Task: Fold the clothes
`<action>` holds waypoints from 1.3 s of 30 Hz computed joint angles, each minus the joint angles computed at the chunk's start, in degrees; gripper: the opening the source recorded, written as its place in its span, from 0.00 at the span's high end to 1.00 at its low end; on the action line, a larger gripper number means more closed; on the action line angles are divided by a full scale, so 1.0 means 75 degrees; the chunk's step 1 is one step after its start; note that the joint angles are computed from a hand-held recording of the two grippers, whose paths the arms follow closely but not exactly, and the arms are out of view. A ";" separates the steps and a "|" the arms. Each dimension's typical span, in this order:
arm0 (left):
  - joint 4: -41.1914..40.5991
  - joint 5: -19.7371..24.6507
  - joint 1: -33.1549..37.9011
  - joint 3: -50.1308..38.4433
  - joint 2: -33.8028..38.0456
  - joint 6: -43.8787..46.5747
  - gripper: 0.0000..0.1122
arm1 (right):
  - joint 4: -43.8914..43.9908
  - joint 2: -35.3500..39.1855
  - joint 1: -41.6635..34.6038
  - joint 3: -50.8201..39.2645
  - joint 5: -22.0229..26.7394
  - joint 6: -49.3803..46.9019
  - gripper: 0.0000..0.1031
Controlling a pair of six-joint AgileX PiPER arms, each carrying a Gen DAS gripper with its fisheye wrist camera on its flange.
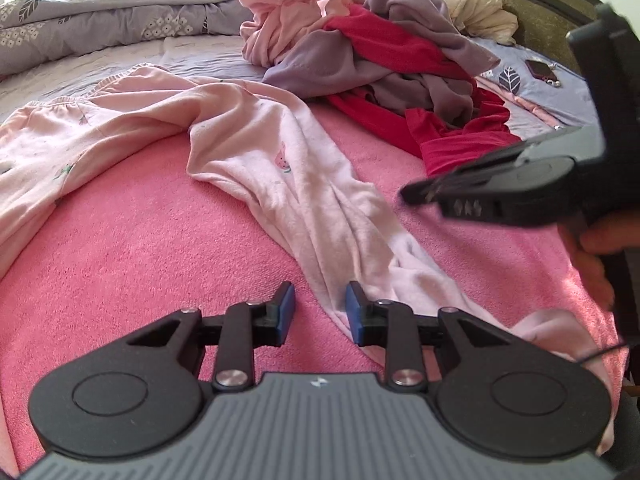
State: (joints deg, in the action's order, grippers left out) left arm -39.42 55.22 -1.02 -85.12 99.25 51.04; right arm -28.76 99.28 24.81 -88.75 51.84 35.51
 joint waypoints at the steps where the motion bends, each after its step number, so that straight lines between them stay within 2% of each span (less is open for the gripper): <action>1: -0.0222 -0.0197 0.0048 0.0257 -0.0097 0.0258 0.68 | -0.0443 -0.0122 -0.0076 0.0220 -0.0106 0.0306 0.97; 3: -0.0541 -0.0341 0.0151 0.0552 -0.0227 0.0767 0.67 | -0.0449 -0.0600 -0.0306 0.0835 -0.0679 0.0634 0.94; 5: -0.0843 -0.0643 0.0170 0.0932 -0.0411 0.1161 0.66 | -0.0046 -0.1209 -0.0506 0.1571 -0.1448 0.0384 0.91; 6: -0.0873 -0.0766 0.0152 0.1033 -0.0462 0.1261 0.65 | -0.0250 -0.1403 -0.0402 0.1859 -0.1605 0.0590 0.85; 8: -0.0903 -0.0869 0.0124 0.1085 -0.0506 0.1290 0.63 | -0.0935 -0.1599 -0.0124 0.2337 -0.1870 0.1110 0.69; 9: -0.0781 -0.0839 0.0129 0.1051 -0.0549 0.1173 0.59 | -0.1057 -0.1629 -0.0062 0.2461 -0.1994 0.1218 0.60; 10: -0.0566 -0.0936 0.0088 0.1033 -0.0610 0.1032 0.55 | -0.1008 -0.1639 -0.0054 0.2548 -0.2151 0.1157 0.55; 11: -0.0392 -0.1053 0.0056 0.1038 -0.0674 0.0905 0.48 | -0.0745 -0.1649 -0.0184 0.2631 -0.2531 0.0820 0.52; 12: -0.0195 -0.1256 0.0030 0.1068 -0.0756 0.0710 0.41 | -0.0724 -0.1628 -0.0289 0.2672 -0.2777 0.0683 0.39; 13: -0.0137 -0.1583 0.0049 0.1190 -0.0859 0.0601 0.39 | -0.0980 -0.1567 -0.0333 0.2633 -0.2784 0.0818 0.30; 14: -0.0071 -0.1882 0.0081 0.1252 -0.0919 0.0450 0.38 | -0.1393 -0.1482 -0.0365 0.2644 -0.2858 0.1148 0.30; 15: 0.0235 -0.2086 0.0049 0.1156 -0.0897 0.0039 0.33 | -0.1502 -0.1451 -0.0452 0.2628 -0.2920 0.1203 0.30; 17: 0.1605 -0.2336 -0.0146 0.0728 -0.0601 -0.1423 0.27 | -0.0801 -0.1519 -0.1020 0.2774 -0.3697 0.0471 0.26; 19: 0.2352 -0.2058 -0.0171 0.0472 -0.0367 -0.2047 0.28 | 0.0726 -0.1526 -0.1418 0.2817 -0.3923 -0.0524 0.28; 20: 0.2268 -0.1956 -0.0103 0.0619 -0.0563 -0.1906 0.28 | 0.1490 -0.1685 -0.1492 0.2909 -0.3858 -0.0952 0.29; 21: 0.1877 -0.1903 0.0019 0.0961 -0.0873 -0.1460 0.28 | 0.2254 -0.2009 -0.1562 0.3247 -0.4081 -0.1630 0.29; 22: 0.1288 -0.1653 0.0235 0.1214 -0.1102 -0.0708 0.28 | 0.3018 -0.2447 -0.1576 0.3609 -0.4135 -0.2394 0.29; 23: 0.0795 -0.1321 0.0467 0.1418 -0.1302 -0.0002 0.28 | 0.3661 -0.2896 -0.1554 0.3917 -0.3997 -0.3158 0.29; 25: 0.0452 -0.0962 0.0731 0.1813 -0.1652 0.0629 0.28 | 0.4740 -0.3882 -0.1590 0.4470 -0.3458 -0.4686 0.29; 27: 0.0467 -0.0857 0.0739 0.2048 -0.1913 0.0744 0.28 | 0.5472 -0.4665 -0.1632 0.4812 -0.2741 -0.5684 0.29; 28: 0.0558 -0.0854 0.0642 0.2044 -0.1961 0.0624 0.28 | 0.5562 -0.5014 -0.1557 0.4962 -0.2451 -0.5753 0.29; 30: 0.0717 -0.0905 0.0443 0.2057 -0.2044 0.0420 0.28 | 0.5066 -0.5432 -0.0964 0.4996 -0.1941 -0.4985 0.29; 32: 0.0925 -0.0929 0.0239 0.2062 -0.2142 0.0190 0.28 | 0.3981 -0.5275 -0.0044 0.4920 -0.1911 -0.3457 0.30; 33: 0.0982 -0.0991 0.0146 0.2142 -0.2223 0.0133 0.28 | 0.3498 -0.5009 0.0361 0.4788 -0.1835 -0.2696 0.40; 34: 0.1130 -0.1008 0.0036 0.2164 -0.2272 -0.0002 0.28 | 0.2986 -0.4776 0.0707 0.4676 -0.1759 -0.1932 0.68; 36: 0.1255 -0.0961 -0.0064 0.2241 -0.2385 -0.0070 0.28 | 0.1806 -0.4463 0.1337 0.4398 -0.1604 -0.0410 0.91; 39: 0.1060 -0.0567 -0.0014 0.2254 -0.2482 0.0017 0.28 | -0.0331 -0.4494 0.2165 0.3807 -0.0572 0.1567 0.94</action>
State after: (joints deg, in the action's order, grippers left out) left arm -31.47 50.97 -1.13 -68.22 80.64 51.17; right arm -31.24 65.57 41.04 -60.19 47.55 47.26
